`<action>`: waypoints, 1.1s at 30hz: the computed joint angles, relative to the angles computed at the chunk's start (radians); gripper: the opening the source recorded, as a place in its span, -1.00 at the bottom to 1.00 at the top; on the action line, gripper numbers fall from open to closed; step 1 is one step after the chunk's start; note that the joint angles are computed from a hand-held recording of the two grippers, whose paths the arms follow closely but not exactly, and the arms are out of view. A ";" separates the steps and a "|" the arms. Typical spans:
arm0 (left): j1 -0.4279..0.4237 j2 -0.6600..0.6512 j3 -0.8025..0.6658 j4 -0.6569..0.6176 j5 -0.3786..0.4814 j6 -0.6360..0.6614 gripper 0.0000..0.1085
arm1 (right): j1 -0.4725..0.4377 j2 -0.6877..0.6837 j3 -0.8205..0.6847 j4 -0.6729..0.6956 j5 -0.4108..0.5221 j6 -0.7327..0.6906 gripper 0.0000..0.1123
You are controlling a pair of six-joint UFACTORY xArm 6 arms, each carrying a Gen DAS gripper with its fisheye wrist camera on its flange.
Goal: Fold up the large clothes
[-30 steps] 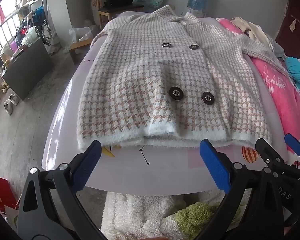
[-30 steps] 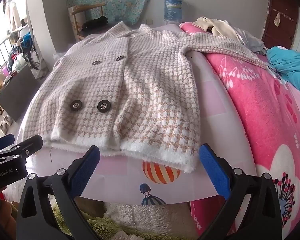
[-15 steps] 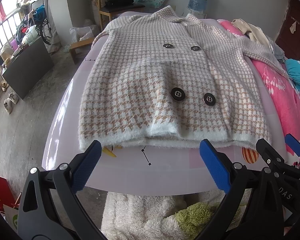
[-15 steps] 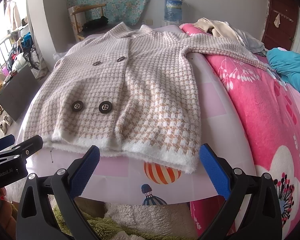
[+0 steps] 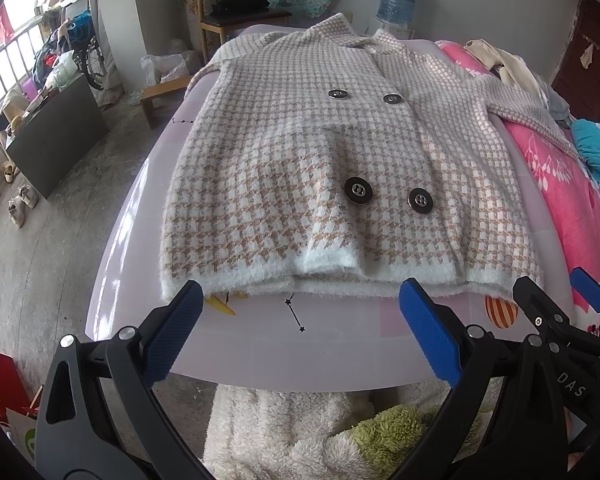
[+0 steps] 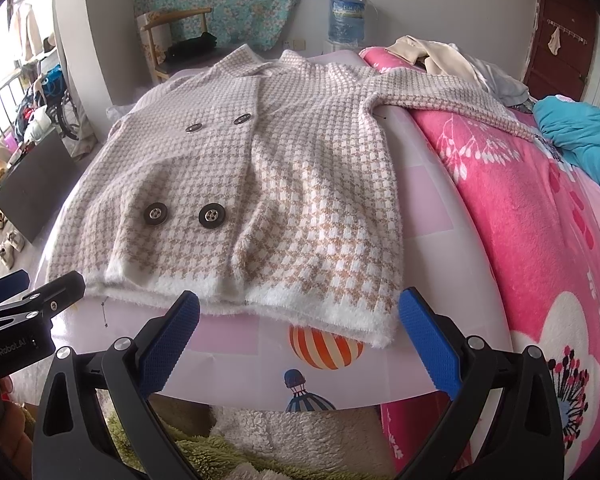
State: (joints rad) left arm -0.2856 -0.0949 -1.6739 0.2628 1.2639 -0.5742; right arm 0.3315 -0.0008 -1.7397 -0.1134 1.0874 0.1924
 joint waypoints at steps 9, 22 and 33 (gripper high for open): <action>0.006 -0.003 -0.004 -0.003 0.002 0.006 0.75 | 0.001 0.003 -0.005 -0.001 0.002 0.001 0.73; 0.011 -0.009 -0.004 -0.005 0.005 0.012 0.75 | 0.003 0.006 -0.012 -0.002 0.006 0.001 0.73; 0.015 -0.005 -0.015 -0.008 0.011 0.020 0.75 | 0.003 0.011 -0.028 -0.008 0.008 0.005 0.73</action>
